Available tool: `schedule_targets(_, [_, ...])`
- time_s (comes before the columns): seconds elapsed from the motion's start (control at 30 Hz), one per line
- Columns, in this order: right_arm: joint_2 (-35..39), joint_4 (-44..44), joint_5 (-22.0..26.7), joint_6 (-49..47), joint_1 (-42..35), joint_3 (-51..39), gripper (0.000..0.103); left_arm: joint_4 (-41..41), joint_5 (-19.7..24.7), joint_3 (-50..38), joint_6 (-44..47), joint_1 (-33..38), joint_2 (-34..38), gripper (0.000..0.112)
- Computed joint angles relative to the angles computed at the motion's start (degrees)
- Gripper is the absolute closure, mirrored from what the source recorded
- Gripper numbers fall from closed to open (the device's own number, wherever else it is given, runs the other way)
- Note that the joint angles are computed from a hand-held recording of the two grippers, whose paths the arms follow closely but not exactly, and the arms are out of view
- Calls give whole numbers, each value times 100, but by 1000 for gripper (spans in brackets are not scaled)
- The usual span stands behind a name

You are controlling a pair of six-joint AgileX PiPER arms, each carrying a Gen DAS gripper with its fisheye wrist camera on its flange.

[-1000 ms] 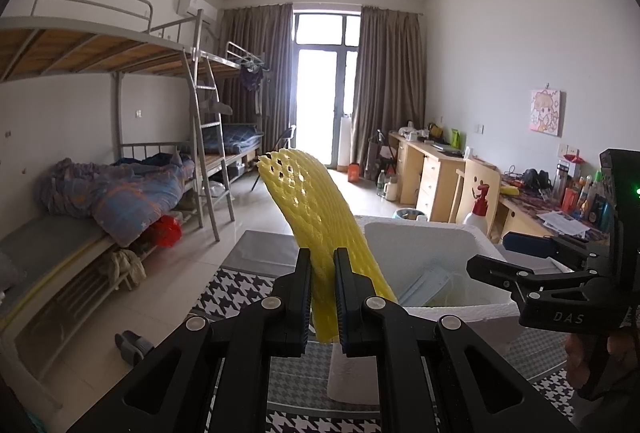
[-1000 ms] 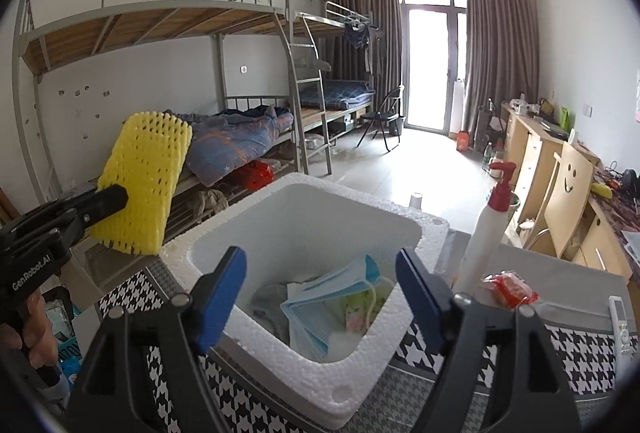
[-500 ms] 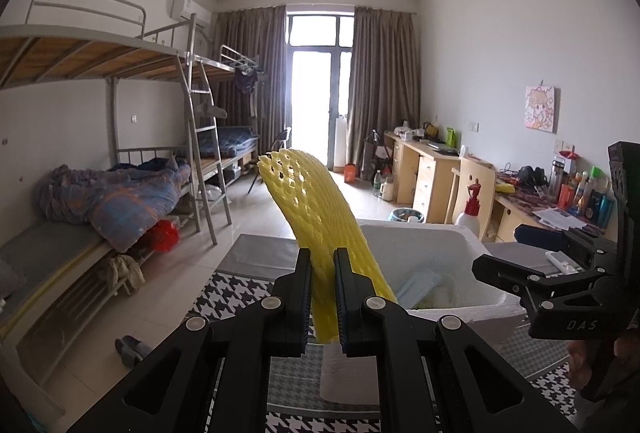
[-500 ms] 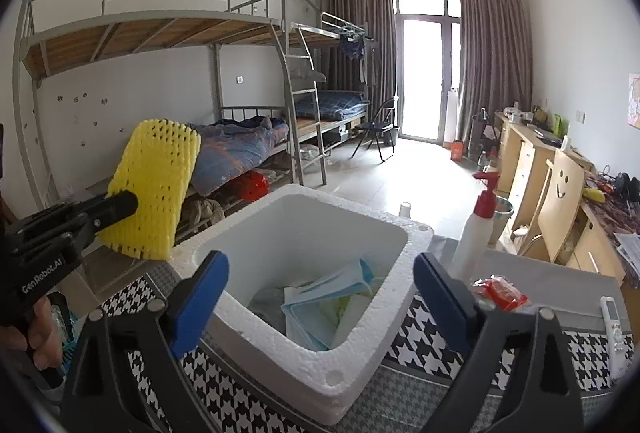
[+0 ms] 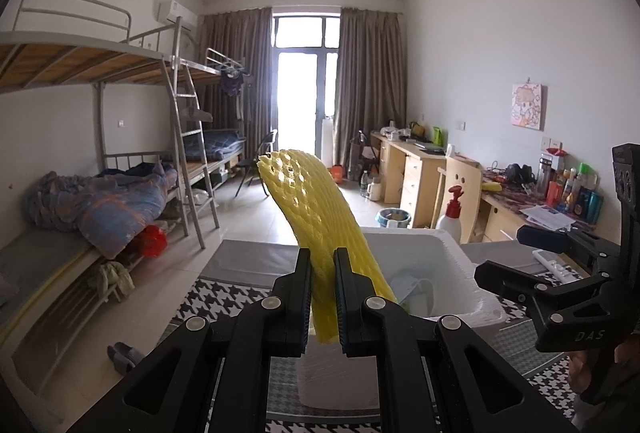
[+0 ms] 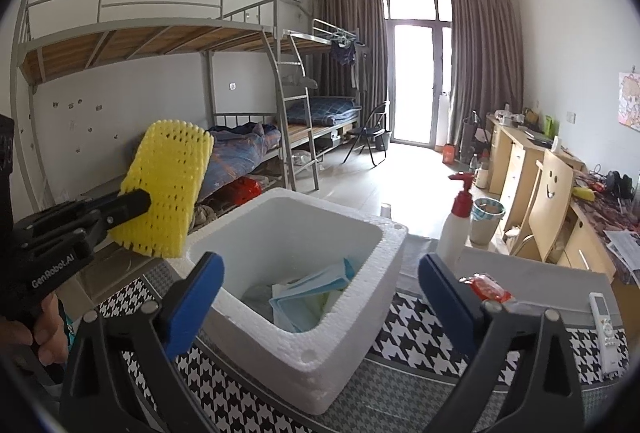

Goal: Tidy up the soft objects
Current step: 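Lower the yellow foam net into the styrofoam box and open the left gripper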

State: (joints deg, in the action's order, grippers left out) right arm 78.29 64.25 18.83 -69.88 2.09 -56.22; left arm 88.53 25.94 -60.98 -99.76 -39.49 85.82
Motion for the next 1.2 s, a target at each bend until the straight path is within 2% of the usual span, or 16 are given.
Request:
schedule_targets(0.7, [-330, 577, 138, -554, -649, 384, 3, -721, -332, -593, 875, -27, 466, 101])
schedule_targets(1.2, [-404, 793, 396, -853, -1144, 505, 3, -1928, -518, -1248, 2125, 42, 1000, 101])
